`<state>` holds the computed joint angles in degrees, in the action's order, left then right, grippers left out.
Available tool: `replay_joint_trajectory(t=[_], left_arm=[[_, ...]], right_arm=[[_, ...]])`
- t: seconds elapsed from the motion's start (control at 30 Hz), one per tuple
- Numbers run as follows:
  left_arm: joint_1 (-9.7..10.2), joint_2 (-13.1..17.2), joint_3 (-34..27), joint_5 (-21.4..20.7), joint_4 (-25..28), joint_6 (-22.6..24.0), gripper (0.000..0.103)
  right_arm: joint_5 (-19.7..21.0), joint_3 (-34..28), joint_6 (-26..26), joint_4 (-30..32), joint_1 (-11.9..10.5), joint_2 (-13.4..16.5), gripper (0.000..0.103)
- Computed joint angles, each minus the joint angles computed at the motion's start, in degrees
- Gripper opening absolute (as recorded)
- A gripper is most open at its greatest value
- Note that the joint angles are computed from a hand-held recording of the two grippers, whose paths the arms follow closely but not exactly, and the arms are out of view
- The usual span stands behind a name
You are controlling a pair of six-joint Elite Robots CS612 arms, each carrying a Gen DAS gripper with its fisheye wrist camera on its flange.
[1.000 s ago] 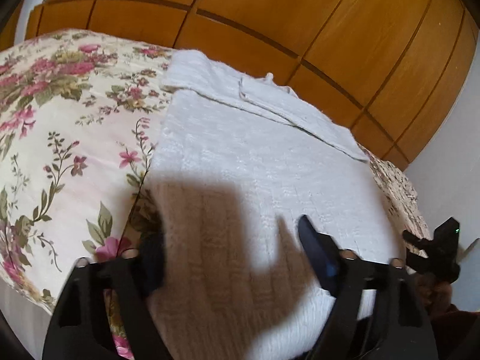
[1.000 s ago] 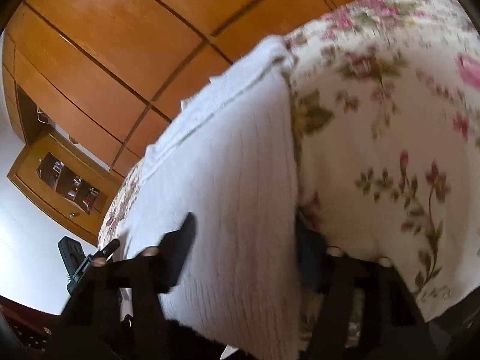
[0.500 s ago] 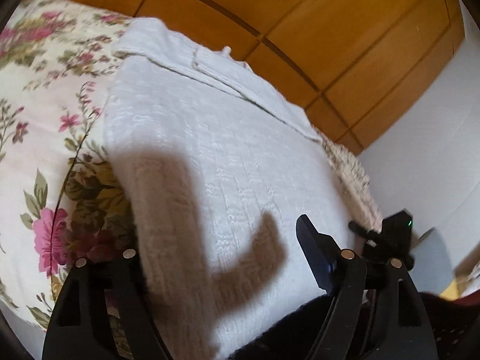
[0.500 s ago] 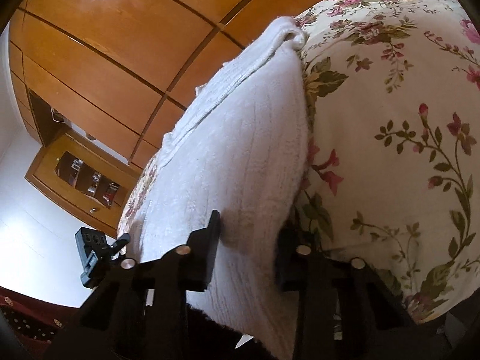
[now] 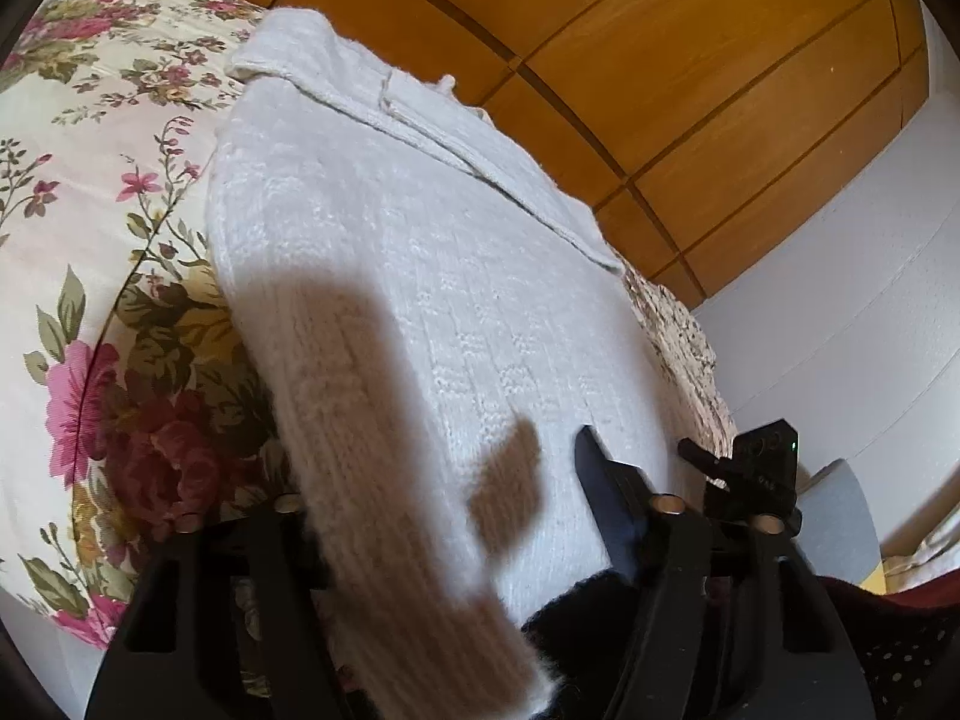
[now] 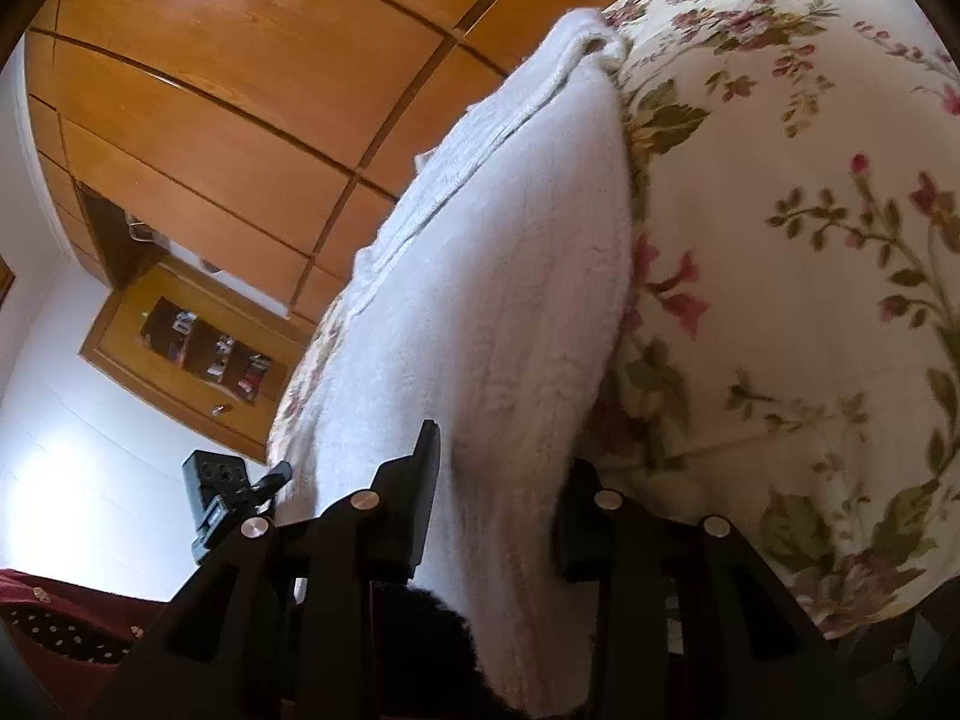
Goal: Fold small clothes
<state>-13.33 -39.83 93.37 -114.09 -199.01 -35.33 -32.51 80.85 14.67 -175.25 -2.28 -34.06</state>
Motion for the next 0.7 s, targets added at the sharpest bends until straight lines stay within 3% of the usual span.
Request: replay_joint_trajectory(t=[0.03, 0.1, 0.23, 0.47, 0.57, 0.7], left_arm=[[-0.04, -0.2, 0.1, 0.3, 0.9, 0.4, 0.038], [0.05, -0.1, 0.2, 0.3, 1.4, 0.0, 0.027], [0.31, -0.3, 0.5, 0.4, 1.6, -0.9, 0.012], [0.39, -1.9, 2.6, 1.2, -4.9, -0.3, 0.010], [0.09, -2.8, 3.5, 1.6, -7.3, 0.9, 0.009], [-0.14, -3.6, 3.9, -0.5, -10.6, 2.2, 0.009]], right_arm=[[-0.2, 0.0, -1.3, 1.2, 0.2, -0.2, 0.022], [-1.8, 0.1, -5.5, 4.1, 0.9, -0.8, 0.018], [-1.4, -0.1, -5.2, 3.8, 0.8, -0.8, 0.013], [5.5, -0.8, 1.3, -9.4, -0.3, -0.1, 0.011], [9.2, -2.2, 7.1, -16.4, -0.7, 0.9, 0.011], [13.3, -3.8, 12.0, -23.3, -0.8, 1.8, 0.011]])
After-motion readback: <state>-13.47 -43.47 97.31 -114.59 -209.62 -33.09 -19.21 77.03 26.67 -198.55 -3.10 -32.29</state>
